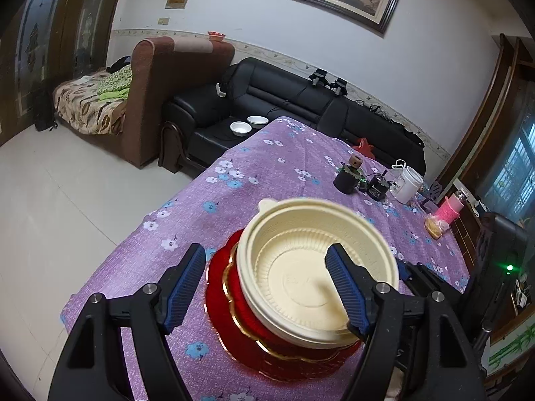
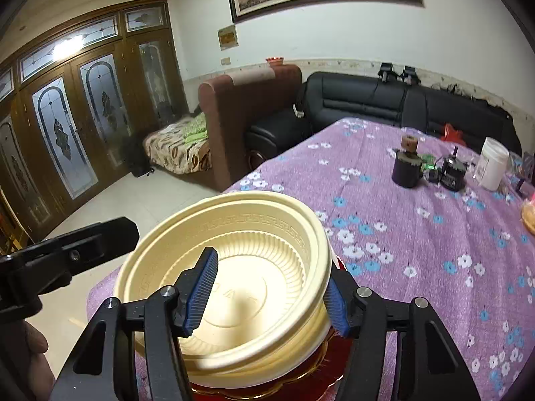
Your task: Organize plates and bowls
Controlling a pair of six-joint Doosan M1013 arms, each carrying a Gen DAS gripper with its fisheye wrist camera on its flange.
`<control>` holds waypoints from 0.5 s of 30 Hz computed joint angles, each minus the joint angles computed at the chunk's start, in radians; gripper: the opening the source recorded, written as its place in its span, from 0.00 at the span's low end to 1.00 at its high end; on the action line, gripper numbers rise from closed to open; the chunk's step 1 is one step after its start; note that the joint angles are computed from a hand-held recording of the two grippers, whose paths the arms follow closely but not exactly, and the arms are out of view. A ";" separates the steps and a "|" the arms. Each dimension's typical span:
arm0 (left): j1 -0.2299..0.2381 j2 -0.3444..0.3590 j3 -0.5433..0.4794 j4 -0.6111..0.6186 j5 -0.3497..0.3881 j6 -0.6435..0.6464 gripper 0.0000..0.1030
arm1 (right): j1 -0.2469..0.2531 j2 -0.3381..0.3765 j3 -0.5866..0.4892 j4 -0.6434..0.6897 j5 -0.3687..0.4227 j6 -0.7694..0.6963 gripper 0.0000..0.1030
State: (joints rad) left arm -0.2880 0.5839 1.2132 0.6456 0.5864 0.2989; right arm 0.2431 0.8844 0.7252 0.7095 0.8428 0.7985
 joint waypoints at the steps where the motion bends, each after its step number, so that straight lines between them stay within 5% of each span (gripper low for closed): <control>1: 0.001 -0.001 0.002 -0.002 0.000 -0.004 0.72 | 0.001 -0.004 0.007 0.006 -0.012 -0.008 0.65; 10: 0.003 -0.009 0.024 -0.004 -0.006 -0.026 0.73 | 0.023 -0.069 0.142 -0.015 -0.247 -0.147 0.73; 15: -0.004 -0.006 0.021 0.000 0.010 -0.008 0.74 | 0.009 -0.086 0.165 0.055 -0.262 -0.155 0.73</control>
State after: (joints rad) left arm -0.2918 0.5783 1.2341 0.6454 0.5967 0.2906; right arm 0.2522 0.7984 0.8903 0.7642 0.5807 0.6434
